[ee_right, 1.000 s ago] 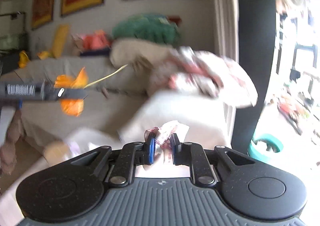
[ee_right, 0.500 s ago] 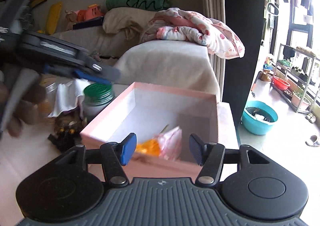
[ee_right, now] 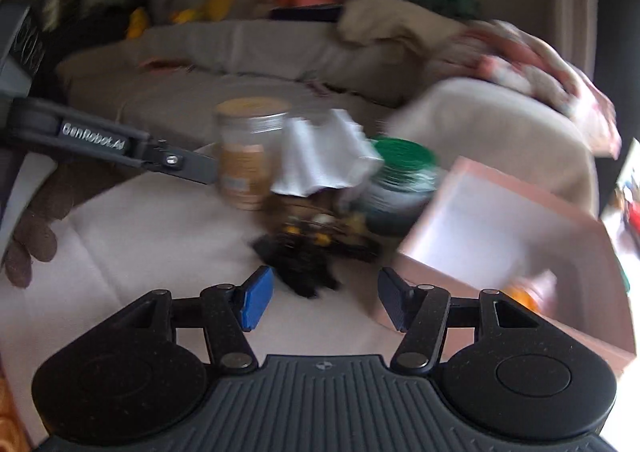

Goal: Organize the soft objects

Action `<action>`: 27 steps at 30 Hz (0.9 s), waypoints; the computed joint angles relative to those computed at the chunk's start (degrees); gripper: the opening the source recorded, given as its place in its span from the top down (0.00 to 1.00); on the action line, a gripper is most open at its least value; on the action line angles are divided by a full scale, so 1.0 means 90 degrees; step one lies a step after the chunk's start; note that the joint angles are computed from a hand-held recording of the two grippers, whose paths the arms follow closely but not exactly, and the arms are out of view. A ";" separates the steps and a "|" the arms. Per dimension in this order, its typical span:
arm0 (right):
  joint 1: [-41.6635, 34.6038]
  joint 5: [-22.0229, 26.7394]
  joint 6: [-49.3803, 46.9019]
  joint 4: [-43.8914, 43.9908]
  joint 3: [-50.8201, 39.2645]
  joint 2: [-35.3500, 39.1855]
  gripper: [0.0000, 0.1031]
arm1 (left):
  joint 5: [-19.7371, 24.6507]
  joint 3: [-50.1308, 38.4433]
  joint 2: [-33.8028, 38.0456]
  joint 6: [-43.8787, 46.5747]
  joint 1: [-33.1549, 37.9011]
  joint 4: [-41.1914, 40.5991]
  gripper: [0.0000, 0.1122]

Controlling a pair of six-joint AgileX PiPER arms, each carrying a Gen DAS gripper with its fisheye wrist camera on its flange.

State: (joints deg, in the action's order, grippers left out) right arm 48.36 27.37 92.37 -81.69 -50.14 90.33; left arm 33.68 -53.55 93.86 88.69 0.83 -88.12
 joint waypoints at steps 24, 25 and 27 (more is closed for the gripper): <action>-0.0607 -0.1633 -0.4944 0.5131 -0.1130 0.0867 0.74 | 0.1239 0.0119 0.0500 0.0489 0.0717 -0.0243 0.68; -0.0506 -0.1655 -0.4569 0.4640 -0.0967 0.0721 0.71 | 0.1208 0.0130 0.0475 0.0484 0.0703 -0.0229 0.68; -0.0191 -0.1337 -0.3502 0.3367 -0.0748 0.0487 0.42 | 0.1167 0.0144 0.0434 0.0458 0.0686 -0.0220 0.68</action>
State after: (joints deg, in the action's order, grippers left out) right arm 46.65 15.34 60.85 -51.39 -56.88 94.71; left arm 44.18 -52.25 97.76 92.81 7.01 -90.10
